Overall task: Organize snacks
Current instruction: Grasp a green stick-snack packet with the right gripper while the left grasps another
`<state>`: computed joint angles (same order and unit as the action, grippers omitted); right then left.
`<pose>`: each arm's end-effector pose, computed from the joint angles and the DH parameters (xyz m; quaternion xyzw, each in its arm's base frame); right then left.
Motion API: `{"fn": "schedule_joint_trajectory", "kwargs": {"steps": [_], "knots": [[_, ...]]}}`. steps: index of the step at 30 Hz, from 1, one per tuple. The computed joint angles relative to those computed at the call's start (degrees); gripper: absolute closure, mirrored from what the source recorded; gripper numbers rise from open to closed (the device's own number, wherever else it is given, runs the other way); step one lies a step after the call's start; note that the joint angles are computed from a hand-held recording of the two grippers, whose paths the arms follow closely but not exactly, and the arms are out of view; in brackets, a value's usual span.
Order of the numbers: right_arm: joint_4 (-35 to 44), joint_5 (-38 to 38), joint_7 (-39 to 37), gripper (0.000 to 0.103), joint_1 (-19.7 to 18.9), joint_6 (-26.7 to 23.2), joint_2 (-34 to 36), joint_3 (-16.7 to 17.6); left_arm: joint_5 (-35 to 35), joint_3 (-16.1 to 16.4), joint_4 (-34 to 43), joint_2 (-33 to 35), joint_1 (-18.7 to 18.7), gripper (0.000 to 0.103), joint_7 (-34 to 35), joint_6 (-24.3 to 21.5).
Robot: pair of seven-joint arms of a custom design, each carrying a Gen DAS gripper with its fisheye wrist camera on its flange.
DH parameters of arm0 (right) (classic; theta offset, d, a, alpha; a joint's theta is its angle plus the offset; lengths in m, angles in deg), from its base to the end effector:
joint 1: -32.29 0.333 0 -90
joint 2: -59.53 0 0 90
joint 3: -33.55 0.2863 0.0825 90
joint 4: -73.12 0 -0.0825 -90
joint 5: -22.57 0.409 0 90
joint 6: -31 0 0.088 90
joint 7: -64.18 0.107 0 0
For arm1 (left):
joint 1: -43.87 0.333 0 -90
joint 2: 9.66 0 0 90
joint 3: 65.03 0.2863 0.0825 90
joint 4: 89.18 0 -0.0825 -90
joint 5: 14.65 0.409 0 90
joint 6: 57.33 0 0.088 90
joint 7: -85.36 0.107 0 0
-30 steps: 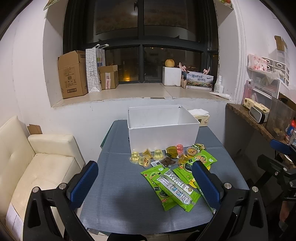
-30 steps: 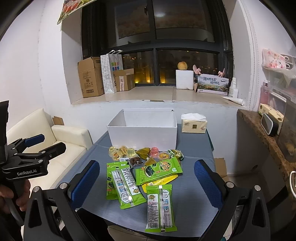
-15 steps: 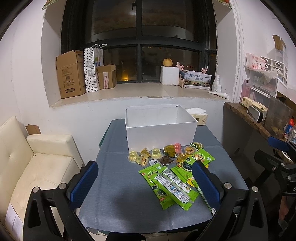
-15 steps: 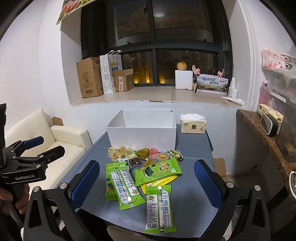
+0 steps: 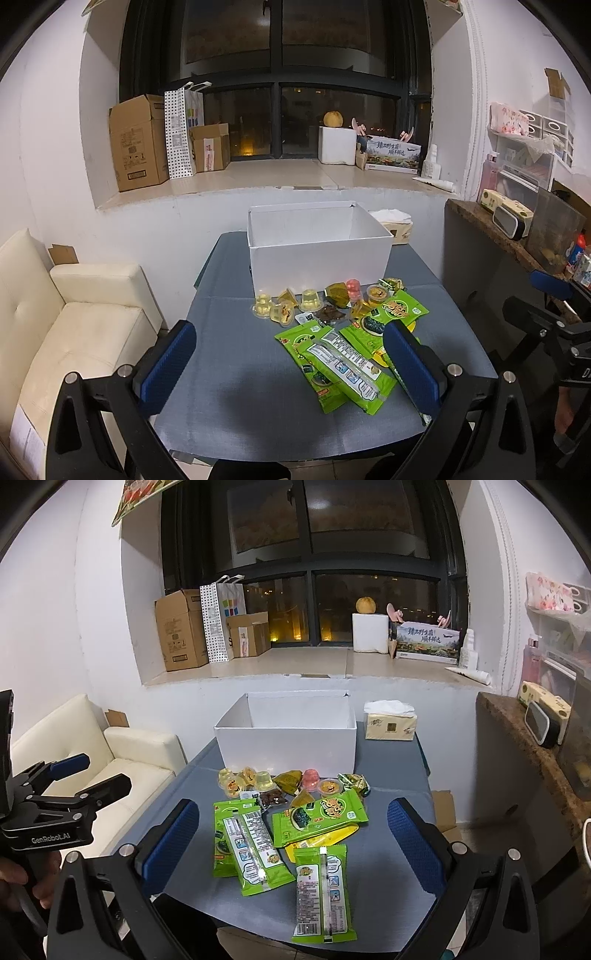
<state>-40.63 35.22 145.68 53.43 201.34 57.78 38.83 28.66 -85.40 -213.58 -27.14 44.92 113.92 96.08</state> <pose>0.5621 0.2632 0.5621 -0.7303 0.4768 -0.2302 0.4317 0.5055 -0.2162 0.5596 -0.6683 0.5731 -0.3161 0.3536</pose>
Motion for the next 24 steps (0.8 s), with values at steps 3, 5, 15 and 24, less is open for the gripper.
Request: {"fn": "schedule_joint_trajectory", "kwargs": {"steps": [3, 5, 15, 24], "knots": [[1.3, 5.2, -4.7, 0.0, 0.3, -1.5, 0.9, -0.1, 0.8, 0.0, -0.3, 0.0, 0.3, 0.0, -0.5, 1.5], [2.3, 4.2, -4.1, 0.0, -0.1, -2.4, 2.2, 0.1, 1.7, -0.2, -0.5, 0.0, 0.7, 0.0, -1.2, 2.1], [9.3, -5.2, 2.7, 0.0, -3.2, -9.6, 13.2, 1.0, 3.0, 0.8, -1.7, 1.7, 0.6, 0.0, -1.7, 4.7], [14.7, -9.6, 6.6, 0.0, -5.0, -16.9, 22.3, 2.2, -4.9, 2.5, -3.4, 3.3, -1.2, 0.0, 3.4, 4.3]]}}
